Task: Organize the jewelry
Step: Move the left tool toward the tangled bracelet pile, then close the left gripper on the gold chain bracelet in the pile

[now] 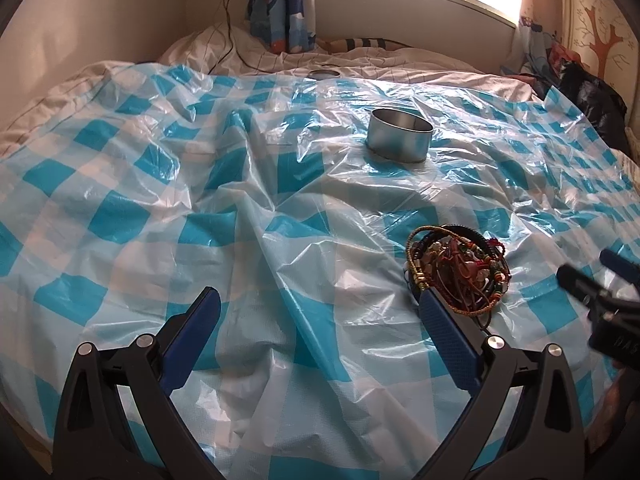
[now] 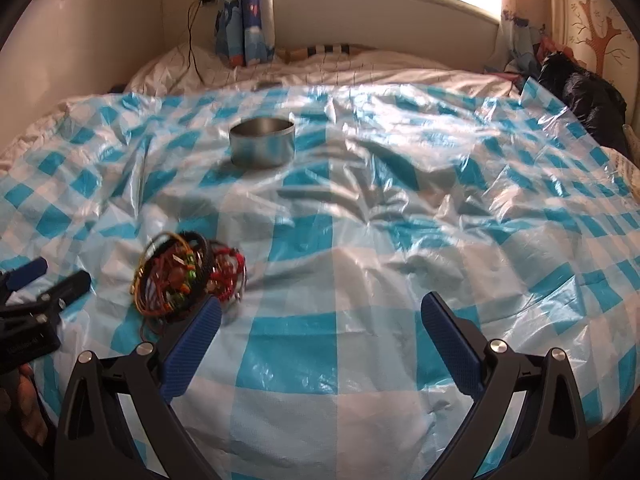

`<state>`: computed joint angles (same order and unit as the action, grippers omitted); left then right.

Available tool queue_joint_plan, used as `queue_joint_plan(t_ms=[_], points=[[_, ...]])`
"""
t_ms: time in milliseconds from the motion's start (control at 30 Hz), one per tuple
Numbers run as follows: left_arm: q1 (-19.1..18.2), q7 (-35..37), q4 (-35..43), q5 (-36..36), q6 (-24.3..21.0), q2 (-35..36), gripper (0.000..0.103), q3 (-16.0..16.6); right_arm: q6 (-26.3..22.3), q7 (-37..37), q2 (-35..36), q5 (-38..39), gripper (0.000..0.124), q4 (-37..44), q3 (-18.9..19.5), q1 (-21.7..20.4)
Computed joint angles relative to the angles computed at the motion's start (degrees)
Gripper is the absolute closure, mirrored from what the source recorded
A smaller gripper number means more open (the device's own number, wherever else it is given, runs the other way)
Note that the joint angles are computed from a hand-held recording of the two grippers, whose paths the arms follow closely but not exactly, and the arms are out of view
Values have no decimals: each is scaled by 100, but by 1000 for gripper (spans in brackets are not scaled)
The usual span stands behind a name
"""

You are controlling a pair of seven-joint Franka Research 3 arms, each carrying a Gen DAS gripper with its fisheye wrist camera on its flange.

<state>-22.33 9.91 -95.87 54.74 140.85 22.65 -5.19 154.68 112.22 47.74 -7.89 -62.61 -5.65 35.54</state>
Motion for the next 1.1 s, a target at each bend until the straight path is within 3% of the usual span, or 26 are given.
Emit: queue_joint_plan(t_ms=[67, 133, 200, 300, 400, 467, 667, 833, 1033, 1100], points=[[-36, 45, 74, 56, -43, 26, 7, -1, 259, -168, -57, 104, 28, -176, 160, -111], [-76, 58, 94, 141, -71, 24, 7, 10, 157, -446, 11, 288, 28, -108, 354, -228], [-76, 98, 108, 161, -25, 29, 7, -3, -120, -480, 103, 301, 28, 83, 274, -166], [32, 348, 167, 26, 309, 80, 7, -57, 222, -503, -50, 286, 28, -202, 220, -123], [258, 1071, 292, -464, 908, 217, 7, -181, 255, -526, -89, 304, 28, -256, 179, -96], [425, 1933, 494, -905, 1275, 407, 7, -338, 217, -549, -81, 376, 28, -232, 225, -129], [545, 4054, 1224, -1777, 1264, 988, 7, -614, -67, -702, 38, 824, 28, -3, 536, -414], [1008, 5460, 1441, -2918, 1548, 1238, 7, -1092, -380, -815, 258, 1204, 28, 371, 742, -587], [1353, 6266, 1735, -4123, 1577, 1557, 8, -1409, -566, -975, 393, 1378, 28, 606, 805, -618], [1576, 6521, 1761, -4690, 1551, 1666, 8, -1687, -615, -1043, 433, 1441, 28, 679, 843, -639]])
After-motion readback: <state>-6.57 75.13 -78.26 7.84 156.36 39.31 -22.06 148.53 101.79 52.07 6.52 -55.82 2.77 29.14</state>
